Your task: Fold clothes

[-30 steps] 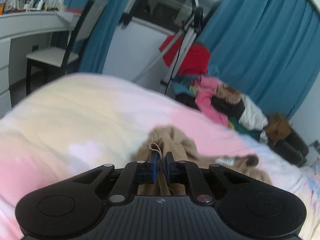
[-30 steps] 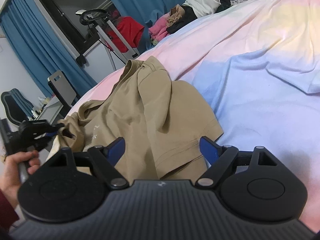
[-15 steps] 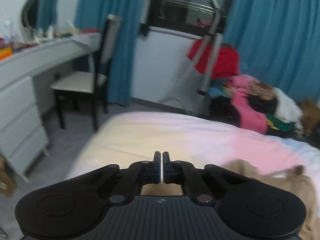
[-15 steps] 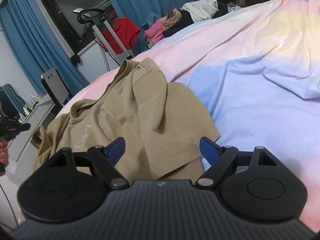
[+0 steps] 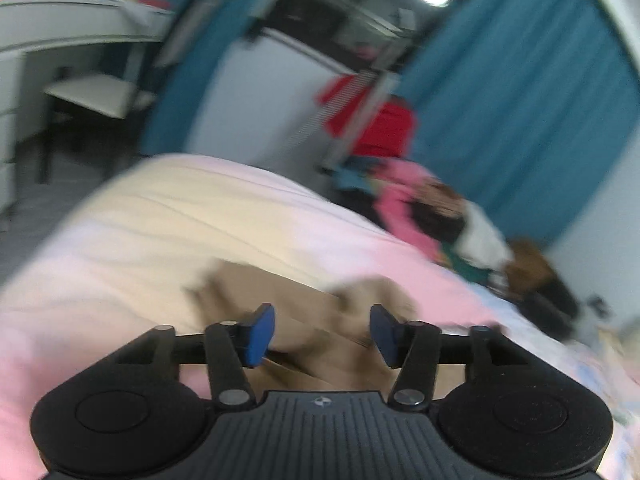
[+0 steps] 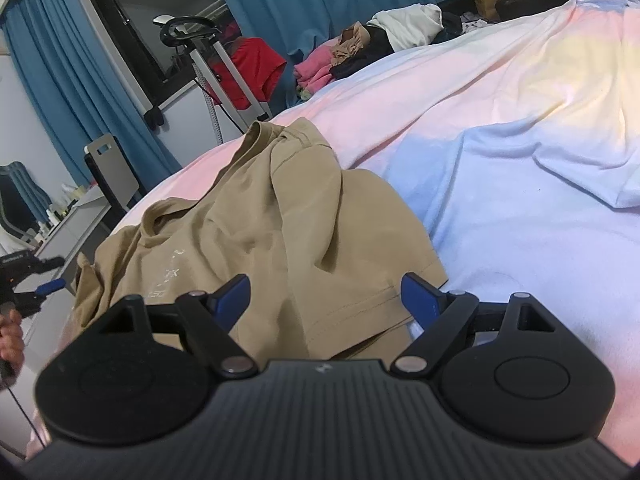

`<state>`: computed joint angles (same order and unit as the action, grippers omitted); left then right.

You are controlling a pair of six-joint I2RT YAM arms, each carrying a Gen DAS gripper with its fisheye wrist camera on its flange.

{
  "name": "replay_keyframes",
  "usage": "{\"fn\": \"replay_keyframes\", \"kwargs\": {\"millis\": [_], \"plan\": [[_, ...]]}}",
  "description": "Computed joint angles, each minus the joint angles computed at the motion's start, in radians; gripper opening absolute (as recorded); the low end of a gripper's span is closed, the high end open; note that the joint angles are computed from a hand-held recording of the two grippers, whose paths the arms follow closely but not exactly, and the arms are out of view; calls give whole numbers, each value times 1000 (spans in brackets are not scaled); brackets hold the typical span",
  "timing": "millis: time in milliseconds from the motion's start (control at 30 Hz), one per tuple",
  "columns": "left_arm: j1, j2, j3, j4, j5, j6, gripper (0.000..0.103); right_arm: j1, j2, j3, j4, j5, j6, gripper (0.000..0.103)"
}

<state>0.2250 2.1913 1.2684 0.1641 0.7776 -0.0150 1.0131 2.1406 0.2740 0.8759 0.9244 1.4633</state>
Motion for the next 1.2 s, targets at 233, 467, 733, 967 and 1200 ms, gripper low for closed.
{"fn": "replay_keyframes", "kwargs": {"millis": [233, 467, 733, 967, 1200], "plan": [[-79, 41, -37, 74, -12, 58, 77, 0, 2, -7, 23, -4, 0, 85], [-191, 45, -73, -36, -198, 346, 61, -8, 18, 12, 28, -16, -32, 85], [-123, -51, -110, -30, -229, 192, 9, -4, 3, 17, -2, -17, -38, 85], [102, -118, -219, -35, -148, 22, 9, 14, -26, 8, -21, -10, -21, 85], [237, -10, -349, 292, -130, -371, 4, 43, -50, 5, -61, 8, 14, 85]]}}
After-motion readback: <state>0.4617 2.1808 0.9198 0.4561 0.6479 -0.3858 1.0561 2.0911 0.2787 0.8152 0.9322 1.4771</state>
